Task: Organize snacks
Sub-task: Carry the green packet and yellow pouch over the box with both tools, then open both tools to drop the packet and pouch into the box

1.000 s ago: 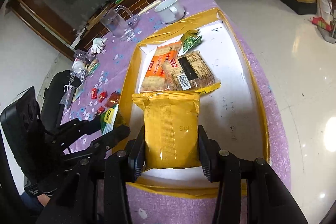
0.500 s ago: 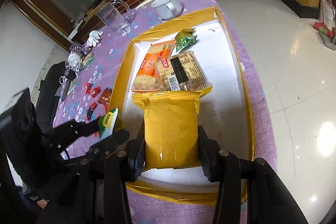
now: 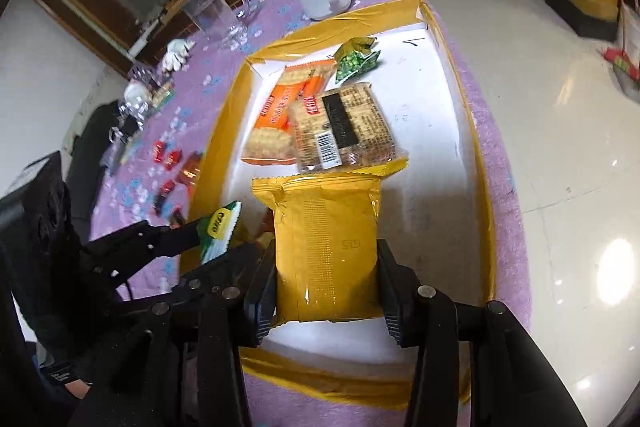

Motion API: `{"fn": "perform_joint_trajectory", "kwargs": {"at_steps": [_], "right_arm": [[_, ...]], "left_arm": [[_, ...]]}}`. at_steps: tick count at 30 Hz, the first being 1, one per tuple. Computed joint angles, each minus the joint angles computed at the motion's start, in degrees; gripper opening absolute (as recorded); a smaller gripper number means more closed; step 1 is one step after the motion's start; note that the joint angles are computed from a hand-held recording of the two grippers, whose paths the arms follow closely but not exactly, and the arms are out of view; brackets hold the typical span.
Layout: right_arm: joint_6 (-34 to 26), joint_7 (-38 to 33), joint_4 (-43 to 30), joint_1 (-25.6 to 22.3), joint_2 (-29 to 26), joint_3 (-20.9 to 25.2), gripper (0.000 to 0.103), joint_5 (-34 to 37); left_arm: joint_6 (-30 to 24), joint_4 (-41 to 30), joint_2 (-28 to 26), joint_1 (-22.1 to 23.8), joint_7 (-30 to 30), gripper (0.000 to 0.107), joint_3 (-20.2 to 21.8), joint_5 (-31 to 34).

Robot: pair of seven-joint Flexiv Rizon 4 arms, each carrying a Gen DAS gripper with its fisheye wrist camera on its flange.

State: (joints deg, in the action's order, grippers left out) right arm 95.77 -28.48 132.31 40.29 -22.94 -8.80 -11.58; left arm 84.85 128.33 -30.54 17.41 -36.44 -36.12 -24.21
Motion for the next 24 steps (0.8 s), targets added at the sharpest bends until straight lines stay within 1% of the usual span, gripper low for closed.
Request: {"fn": "perform_joint_trajectory", "kwargs": {"at_steps": [1, 4, 7, 8, 10, 11, 12, 13, 14, 15, 16, 18, 20, 22, 24], "right_arm": [[0.27, 0.24, 0.02, -0.47, 0.03, 0.51, 0.045, 0.39], [0.02, 1.14, 0.55, 2.29, 0.45, -2.29, 0.045, 0.42], [1.17, 1.98, 0.99, 5.51, -0.45, -5.46, 0.045, 0.82], [1.37, 1.87, 1.07, 6.28, -0.75, -6.19, 0.045, 1.05], [0.95, 1.81, 1.45, 8.31, -1.02, -7.97, 0.045, 1.67], [0.20, 1.85, 1.55, 8.09, -0.59, -7.82, 0.045, 1.00], [-0.43, 0.75, 1.25, 6.27, -0.10, -5.86, 0.045, 1.21], [-0.65, 0.45, 1.19, 5.64, 0.15, -5.44, 0.045, 0.74], [-1.47, 0.18, 1.24, 6.01, 0.51, -6.27, 0.045, -0.15], [-2.27, -0.10, 1.03, 5.16, 0.65, -5.73, 0.045, -0.92], [-2.70, -0.53, 0.53, 2.71, 0.55, -3.33, 0.045, -1.23], [-3.99, -1.41, -0.22, -1.09, 0.41, 0.47, 0.045, -2.16], [-5.45, -1.73, -0.61, -1.94, 0.17, 1.08, 0.045, -4.20], [-6.82, -0.57, -0.62, -1.35, 0.05, 0.17, 0.046, -6.38], [-6.93, 0.81, -0.48, -1.05, 0.19, -0.48, 0.047, -8.23]], "left_arm": [[-0.68, -0.19, 0.36, -0.62, 0.22, 0.037, 0.91, 0.61], [-1.21, -0.78, 0.83, -1.93, 1.66, 0.037, 2.44, 1.28], [-0.29, -0.92, -0.16, -1.95, 3.60, 0.037, 2.16, 0.83], [-0.15, -1.27, -0.56, -2.78, 3.40, 0.037, 3.09, 1.11], [-2.12, -2.03, -0.39, -4.30, 1.69, 0.037, 4.90, 0.67], [-2.95, -1.76, 0.11, -3.60, 1.70, 0.037, 3.96, -0.41], [-2.70, -1.49, 0.32, -3.33, 2.20, 0.037, 3.34, -1.17], [-1.53, -1.19, 0.52, -3.59, 2.59, 0.037, 3.09, -1.52], [-0.82, -1.19, 0.55, -4.34, 2.38, 0.037, 3.58, -1.50], [-0.75, -1.37, 0.54, -5.20, 1.72, 0.037, 4.36, -1.47], [-1.20, -1.60, 0.57, -6.18, 0.77, 0.037, 5.41, -1.49], [0.08, -1.41, 0.24, -7.34, -0.12, 0.037, 6.43, -1.40], [0.07, -1.29, -0.13, -7.51, -1.03, 0.037, 6.76, -1.00], [0.10, -0.88, -0.02, -7.05, -1.07, 0.037, 6.64, -0.41], [-1.06, -1.31, 0.65, -8.11, -1.19, 0.039, 8.34, 0.86]]}}
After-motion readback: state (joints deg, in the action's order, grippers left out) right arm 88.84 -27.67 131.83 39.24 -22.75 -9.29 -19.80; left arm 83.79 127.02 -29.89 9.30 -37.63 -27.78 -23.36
